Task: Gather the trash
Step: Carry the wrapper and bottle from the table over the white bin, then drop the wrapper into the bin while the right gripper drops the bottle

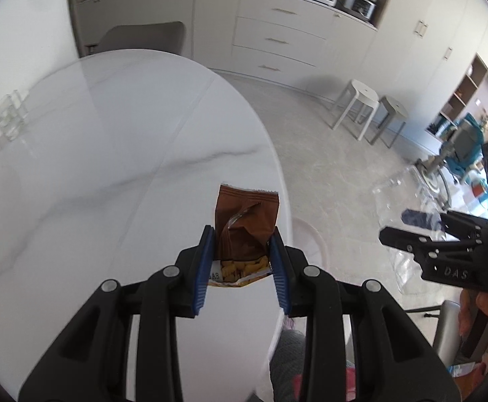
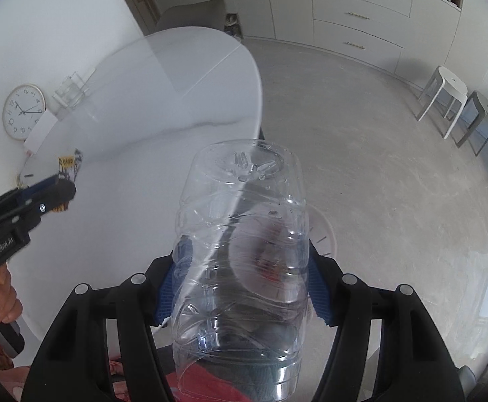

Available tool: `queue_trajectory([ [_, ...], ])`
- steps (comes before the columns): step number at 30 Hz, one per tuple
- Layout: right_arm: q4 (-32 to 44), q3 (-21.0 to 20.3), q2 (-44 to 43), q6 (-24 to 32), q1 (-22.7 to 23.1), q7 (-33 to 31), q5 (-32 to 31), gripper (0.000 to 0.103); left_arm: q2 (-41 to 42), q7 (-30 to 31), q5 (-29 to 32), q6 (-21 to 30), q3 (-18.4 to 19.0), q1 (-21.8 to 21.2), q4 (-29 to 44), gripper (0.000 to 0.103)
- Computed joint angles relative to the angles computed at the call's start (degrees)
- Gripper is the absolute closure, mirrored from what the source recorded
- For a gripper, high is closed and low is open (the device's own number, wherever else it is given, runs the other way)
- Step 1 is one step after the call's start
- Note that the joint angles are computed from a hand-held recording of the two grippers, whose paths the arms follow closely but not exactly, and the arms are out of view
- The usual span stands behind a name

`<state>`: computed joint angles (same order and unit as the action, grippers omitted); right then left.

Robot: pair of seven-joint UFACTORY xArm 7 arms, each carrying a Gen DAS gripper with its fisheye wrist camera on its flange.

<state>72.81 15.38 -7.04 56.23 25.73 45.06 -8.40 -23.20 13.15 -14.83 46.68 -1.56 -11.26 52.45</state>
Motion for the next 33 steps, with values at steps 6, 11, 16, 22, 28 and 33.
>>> queue_trajectory([
  [6, -4.20, -3.70, -4.55, -1.86, -2.40, -11.85, 5.55, 0.038, 6.91, -5.54, -0.48, -2.28, -5.38, -4.52, 0.91, 0.071],
  [11, -6.23, -6.39, -6.35, -3.09, -4.89, -23.62, 10.70, 0.038, 15.77, -8.95, -4.13, -5.17, -7.52, -8.36, 2.79, 0.067],
  [16, -7.92, -8.61, -5.80, -3.69, -6.56, -34.46, 17.12, 0.038, 21.21, -19.17, 3.27, -9.26, -10.02, -10.08, 4.17, 0.048],
  [22, -7.18, -9.50, -3.76, -2.80, -8.34, -42.09, 22.34, 0.038, 21.43, -32.96, 13.57, -8.45, -9.92, -10.45, 6.18, 0.028],
  [28, -5.28, -8.74, 1.07, -2.99, -8.96, -46.75, 25.45, 0.038, 17.49, -43.31, 20.96, -2.24, -9.54, -8.94, 8.81, 0.010],
  [33, -4.42, -7.21, 5.45, -5.30, -8.39, -48.10, 26.16, 0.038, 14.40, -44.85, 22.45, 1.39, -9.02, -7.35, 9.69, 0.008],
])
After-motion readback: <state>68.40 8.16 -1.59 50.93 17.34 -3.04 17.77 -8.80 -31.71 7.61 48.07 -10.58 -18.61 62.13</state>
